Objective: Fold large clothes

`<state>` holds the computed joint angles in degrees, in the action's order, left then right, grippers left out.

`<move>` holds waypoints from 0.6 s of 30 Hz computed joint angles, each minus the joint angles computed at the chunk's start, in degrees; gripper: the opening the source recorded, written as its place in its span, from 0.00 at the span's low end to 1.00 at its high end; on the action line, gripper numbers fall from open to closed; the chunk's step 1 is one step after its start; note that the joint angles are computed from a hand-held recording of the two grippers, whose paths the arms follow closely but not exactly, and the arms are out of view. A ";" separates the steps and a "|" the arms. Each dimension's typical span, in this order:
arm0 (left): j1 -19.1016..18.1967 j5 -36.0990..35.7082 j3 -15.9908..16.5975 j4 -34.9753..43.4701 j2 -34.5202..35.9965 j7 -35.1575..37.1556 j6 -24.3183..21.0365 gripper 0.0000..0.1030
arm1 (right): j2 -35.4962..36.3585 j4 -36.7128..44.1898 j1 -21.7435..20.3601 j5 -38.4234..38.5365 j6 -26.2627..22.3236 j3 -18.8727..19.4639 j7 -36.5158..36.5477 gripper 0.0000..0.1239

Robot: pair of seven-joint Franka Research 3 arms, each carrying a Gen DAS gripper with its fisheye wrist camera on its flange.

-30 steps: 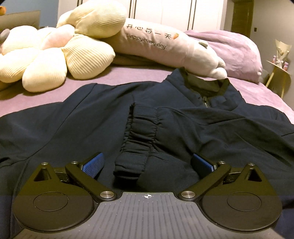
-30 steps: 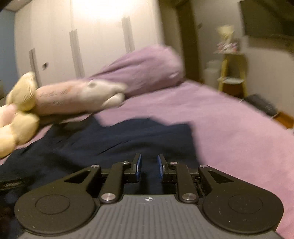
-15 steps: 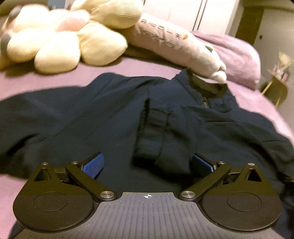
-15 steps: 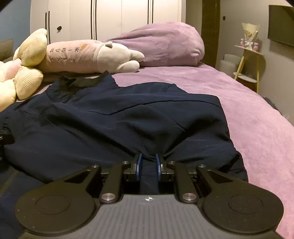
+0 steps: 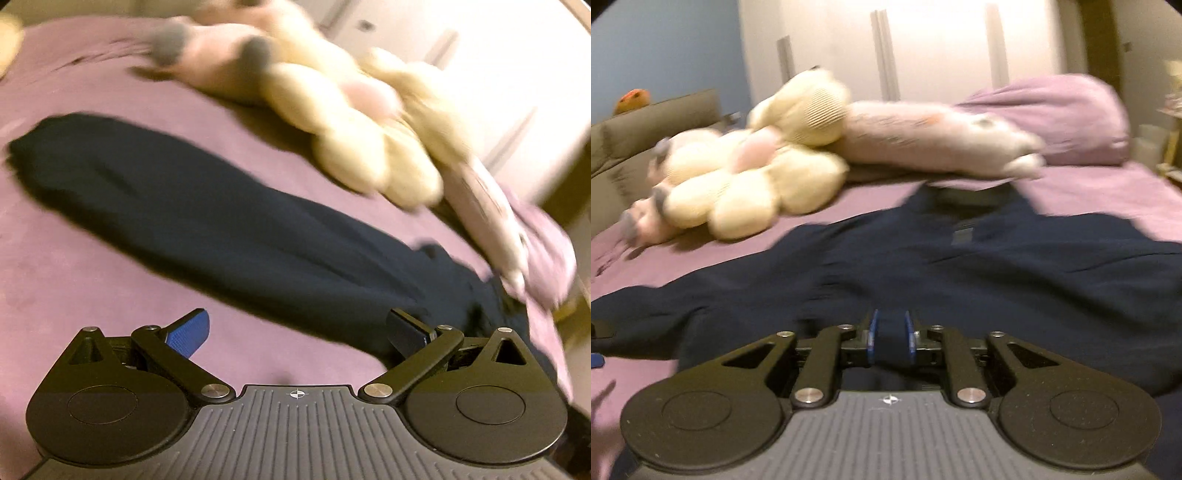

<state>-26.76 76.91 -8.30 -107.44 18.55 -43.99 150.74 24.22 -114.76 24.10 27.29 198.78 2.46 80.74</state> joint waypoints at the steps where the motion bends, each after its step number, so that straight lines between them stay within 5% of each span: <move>1: 0.23 1.11 0.72 -1.95 -1.26 -3.14 -0.14 1.00 | 1.81 3.03 2.31 1.11 -1.89 -1.34 -0.40 0.08; 6: 3.91 4.78 1.27 -8.97 -5.77 -12.68 -2.98 0.99 | 11.16 17.68 12.77 2.47 -8.39 -9.33 1.76 0.07; 9: 7.36 6.23 1.33 -12.08 -7.22 -20.29 -1.74 0.85 | 15.80 23.68 18.25 1.11 -10.53 -14.83 5.30 0.07; 12: 9.83 12.53 1.39 -15.06 -8.72 -31.86 -1.57 0.71 | 18.86 27.43 18.04 -0.96 -13.23 -14.52 8.07 0.06; 15: 11.86 14.30 0.84 -14.92 -8.39 -34.20 -2.29 0.62 | 21.01 27.84 17.79 -3.22 -14.07 -14.28 9.71 0.06; 18: 13.08 12.07 0.49 -14.16 -7.66 -32.40 -2.68 0.40 | 20.02 27.25 14.91 -5.39 -14.14 -11.06 10.70 0.06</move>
